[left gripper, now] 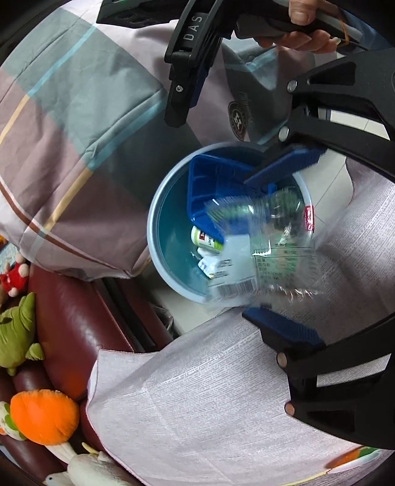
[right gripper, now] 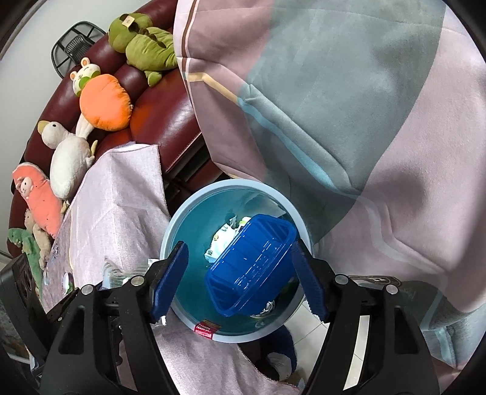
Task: Collect trash
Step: 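Carry the tray and bag over the teal bin and open both tools, then move both tools back to the white-and-red egg halves on the table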
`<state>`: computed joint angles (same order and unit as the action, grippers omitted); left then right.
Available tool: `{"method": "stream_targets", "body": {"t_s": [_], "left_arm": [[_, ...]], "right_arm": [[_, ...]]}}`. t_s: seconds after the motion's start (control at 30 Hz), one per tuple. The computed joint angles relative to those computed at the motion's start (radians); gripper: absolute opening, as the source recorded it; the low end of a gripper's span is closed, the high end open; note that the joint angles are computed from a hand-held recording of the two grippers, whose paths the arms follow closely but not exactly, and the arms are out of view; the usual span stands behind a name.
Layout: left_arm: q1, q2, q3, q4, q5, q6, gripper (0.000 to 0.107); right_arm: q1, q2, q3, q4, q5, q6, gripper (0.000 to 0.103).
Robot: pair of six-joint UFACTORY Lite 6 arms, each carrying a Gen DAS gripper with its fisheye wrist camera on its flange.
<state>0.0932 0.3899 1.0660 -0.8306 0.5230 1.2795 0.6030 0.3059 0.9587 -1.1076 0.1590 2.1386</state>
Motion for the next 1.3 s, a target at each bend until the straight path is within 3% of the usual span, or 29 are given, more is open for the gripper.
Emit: {"method": "stream_targets", "body": {"t_s": [0.47, 0.77, 1.07, 1.3], "left_arm": [[0.131, -0.003, 0.023, 0.013, 0.074, 0.017, 0.087], [0.261, -0.054, 0.018, 0.003, 0.164, 0.075, 0.088], [0.469, -0.065, 0.065, 0.015, 0.282, 0.147, 0.089], [0.651, 0.014, 0.196, 0.036, 0.376, 0.172, 0.091]], "right_arm": [[0.032, 0.064, 0.104, 0.361, 0.052, -0.361, 0.074], [0.119, 0.107, 0.240, 0.524, 0.168, -0.518, 0.075], [0.222, 0.205, 0.474, 0.606, 0.312, -0.611, 0.075], [0.303, 0.396, 0.812, 0.699, 0.464, -0.739, 0.075]]}}
